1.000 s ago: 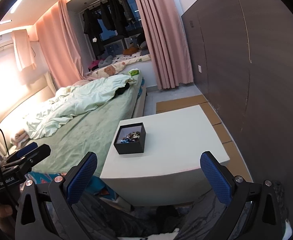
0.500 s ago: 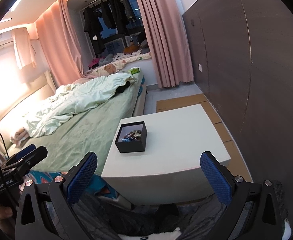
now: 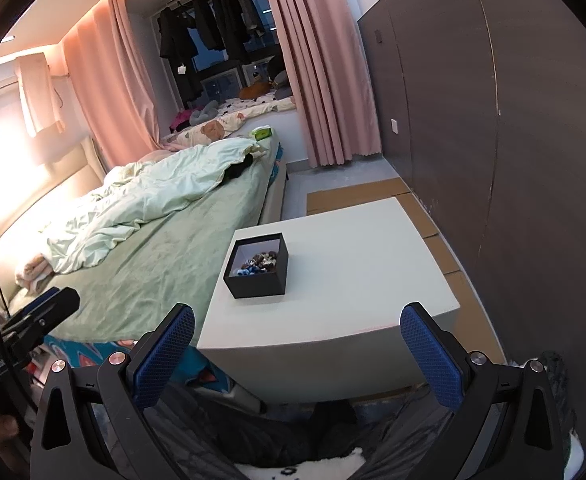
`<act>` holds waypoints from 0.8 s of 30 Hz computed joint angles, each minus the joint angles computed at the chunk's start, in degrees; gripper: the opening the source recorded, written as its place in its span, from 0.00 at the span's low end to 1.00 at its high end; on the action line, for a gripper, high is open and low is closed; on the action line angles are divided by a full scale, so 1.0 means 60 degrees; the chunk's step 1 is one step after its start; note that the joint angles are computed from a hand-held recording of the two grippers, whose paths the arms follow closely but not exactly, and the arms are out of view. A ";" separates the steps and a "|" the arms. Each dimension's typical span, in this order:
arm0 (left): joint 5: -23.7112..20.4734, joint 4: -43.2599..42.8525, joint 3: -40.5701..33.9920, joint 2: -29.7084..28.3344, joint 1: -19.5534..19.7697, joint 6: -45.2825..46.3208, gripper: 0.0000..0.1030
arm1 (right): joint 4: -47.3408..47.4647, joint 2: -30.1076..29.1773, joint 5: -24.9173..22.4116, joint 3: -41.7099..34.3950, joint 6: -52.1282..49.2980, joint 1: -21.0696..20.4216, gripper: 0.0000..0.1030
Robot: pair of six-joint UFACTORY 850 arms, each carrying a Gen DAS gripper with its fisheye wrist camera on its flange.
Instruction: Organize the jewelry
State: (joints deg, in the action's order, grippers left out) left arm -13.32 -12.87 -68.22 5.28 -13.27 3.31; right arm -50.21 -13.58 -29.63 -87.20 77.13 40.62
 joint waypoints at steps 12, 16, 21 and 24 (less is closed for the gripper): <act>-0.0008 -0.0118 0.0056 0.0065 -0.0072 0.0205 1.00 | -0.0182 0.0064 -0.0146 0.0060 0.0245 0.0061 1.00; 0.0033 0.0048 0.0115 0.0122 -0.0119 0.0058 1.00 | -0.0154 0.0085 -0.0178 0.0073 0.0192 0.0066 1.00; 0.0080 0.0644 0.0145 0.0145 -0.0206 -0.0460 1.00 | -0.0136 0.0104 -0.0200 0.0092 0.0188 0.0082 1.00; -0.0012 0.0873 0.0114 0.0122 -0.0236 -0.0696 1.00 | -0.0114 0.0096 -0.0217 0.0109 0.0169 0.0067 1.00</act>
State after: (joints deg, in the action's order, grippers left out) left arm -13.39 -7.64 -67.54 6.01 -14.68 -0.87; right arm -50.89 -13.00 -30.93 -86.55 78.14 41.02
